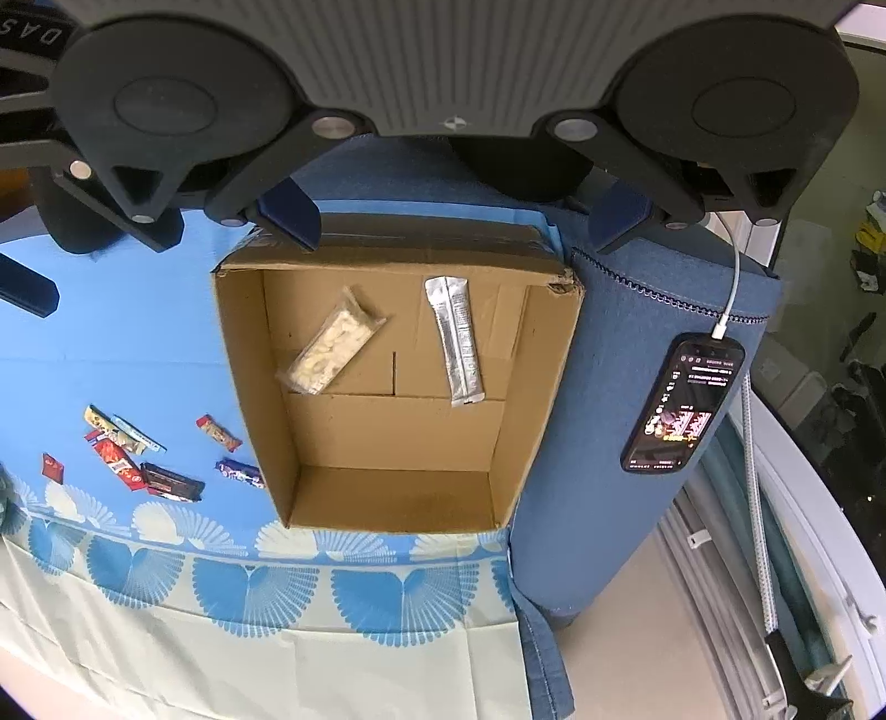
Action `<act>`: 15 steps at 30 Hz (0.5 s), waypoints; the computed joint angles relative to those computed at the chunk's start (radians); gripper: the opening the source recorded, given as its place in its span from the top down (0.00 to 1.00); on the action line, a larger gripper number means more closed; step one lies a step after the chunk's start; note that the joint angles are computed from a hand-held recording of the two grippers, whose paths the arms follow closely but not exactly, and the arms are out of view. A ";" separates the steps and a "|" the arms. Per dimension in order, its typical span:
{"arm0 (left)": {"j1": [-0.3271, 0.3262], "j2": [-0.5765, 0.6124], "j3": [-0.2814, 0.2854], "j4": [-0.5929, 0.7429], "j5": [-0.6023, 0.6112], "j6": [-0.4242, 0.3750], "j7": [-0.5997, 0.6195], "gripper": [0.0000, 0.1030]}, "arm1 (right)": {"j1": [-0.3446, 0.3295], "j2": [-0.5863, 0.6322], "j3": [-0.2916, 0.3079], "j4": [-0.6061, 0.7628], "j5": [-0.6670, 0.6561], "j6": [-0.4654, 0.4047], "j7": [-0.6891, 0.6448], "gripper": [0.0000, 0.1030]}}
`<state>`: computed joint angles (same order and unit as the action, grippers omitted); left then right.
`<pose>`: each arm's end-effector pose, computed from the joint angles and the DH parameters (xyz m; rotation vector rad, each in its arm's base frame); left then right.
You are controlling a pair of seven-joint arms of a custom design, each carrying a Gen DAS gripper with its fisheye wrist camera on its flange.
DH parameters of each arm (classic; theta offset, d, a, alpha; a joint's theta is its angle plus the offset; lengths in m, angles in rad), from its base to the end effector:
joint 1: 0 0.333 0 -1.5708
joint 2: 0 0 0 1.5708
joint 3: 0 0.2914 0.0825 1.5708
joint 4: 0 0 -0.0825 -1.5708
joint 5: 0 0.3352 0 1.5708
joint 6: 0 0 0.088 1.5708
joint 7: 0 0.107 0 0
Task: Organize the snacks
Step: 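Open both tools to drop the two bars into the box, then grasp the red spicy-strip pack with the right tool while the left tool grasps the purple candy bar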
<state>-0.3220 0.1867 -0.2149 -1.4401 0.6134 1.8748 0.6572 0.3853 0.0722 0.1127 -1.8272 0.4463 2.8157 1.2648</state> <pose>0.5319 -0.2510 0.5998 -2.0302 1.5396 -0.2767 0.5242 0.2584 0.5878 -1.8706 1.1802 -0.3755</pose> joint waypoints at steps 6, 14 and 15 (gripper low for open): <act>-0.013 0.009 -0.003 0.022 0.013 -0.027 0.000 0.00 | -0.007 -0.021 0.004 -0.028 0.059 0.019 -0.042 0.03; -0.036 0.089 0.003 0.145 0.018 -0.072 0.043 0.00 | -0.016 -0.021 0.001 -0.035 0.125 0.039 -0.088 0.03; -0.043 0.115 0.005 0.184 0.020 -0.082 0.057 0.00 | -0.020 -0.019 -0.001 -0.034 0.131 0.043 -0.089 0.03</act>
<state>-0.3652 0.3013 -0.2098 -1.2565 0.6330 1.7928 0.7140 0.3655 0.0532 0.1116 -1.8612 0.5778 2.8588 1.1756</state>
